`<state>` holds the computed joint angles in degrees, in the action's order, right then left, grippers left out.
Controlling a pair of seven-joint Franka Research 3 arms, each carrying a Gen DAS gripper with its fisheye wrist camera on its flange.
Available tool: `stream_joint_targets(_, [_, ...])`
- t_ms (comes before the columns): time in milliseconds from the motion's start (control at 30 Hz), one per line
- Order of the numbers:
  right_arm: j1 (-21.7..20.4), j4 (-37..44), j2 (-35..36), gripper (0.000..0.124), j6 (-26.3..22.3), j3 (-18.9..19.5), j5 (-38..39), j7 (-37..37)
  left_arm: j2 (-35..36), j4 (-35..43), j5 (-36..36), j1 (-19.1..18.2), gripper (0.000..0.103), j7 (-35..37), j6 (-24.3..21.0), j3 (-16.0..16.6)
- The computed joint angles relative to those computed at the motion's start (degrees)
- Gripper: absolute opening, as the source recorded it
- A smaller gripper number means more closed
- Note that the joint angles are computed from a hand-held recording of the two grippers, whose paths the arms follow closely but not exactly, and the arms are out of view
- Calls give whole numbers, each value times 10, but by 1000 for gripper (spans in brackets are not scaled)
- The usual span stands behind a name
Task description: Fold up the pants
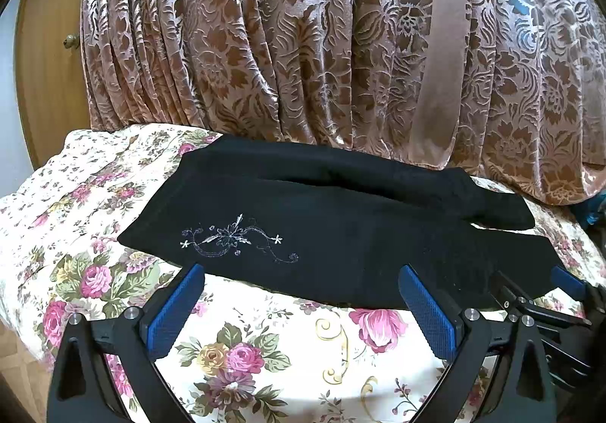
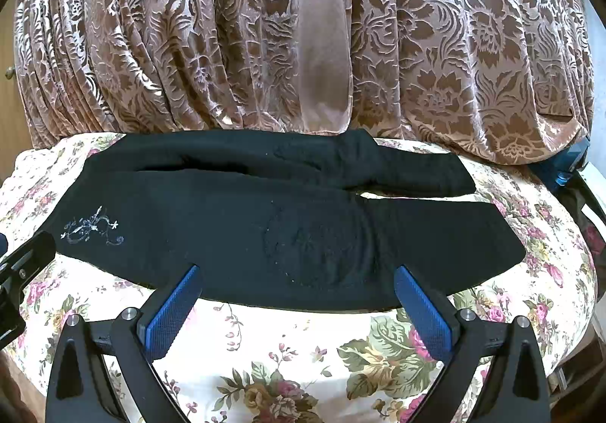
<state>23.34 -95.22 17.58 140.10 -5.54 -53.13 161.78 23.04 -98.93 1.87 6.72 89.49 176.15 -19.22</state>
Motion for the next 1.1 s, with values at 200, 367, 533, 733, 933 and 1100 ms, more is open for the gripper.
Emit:
stream_joint_targets(200, [0,-1,0,103,0,0,-2,1,-2,-3,4,-2,103,-4,2,4])
stream_joint_targets(367, [-1,-2,-1,103,1,1,2,-1,-1,-1,5,-2,103,-7,-3,6])
stream_joint_targets(533, [-3,-4,0,103,2,1,10,-6,3,4,3,-3,103,-3,-15,8])
stream_joint_targets(733, [-6,-4,6,103,4,0,28,-18,8,12,11,-18,103,-11,-23,26])
stream_joint_targets(933, [-18,-16,7,103,36,-1,62,-27,28,36,-35,22,103,24,-66,-24])
stream_joint_targets(1100, [-98,-100,-16,103,210,31,256,-125,79,113,-120,47,103,66,-147,-42])
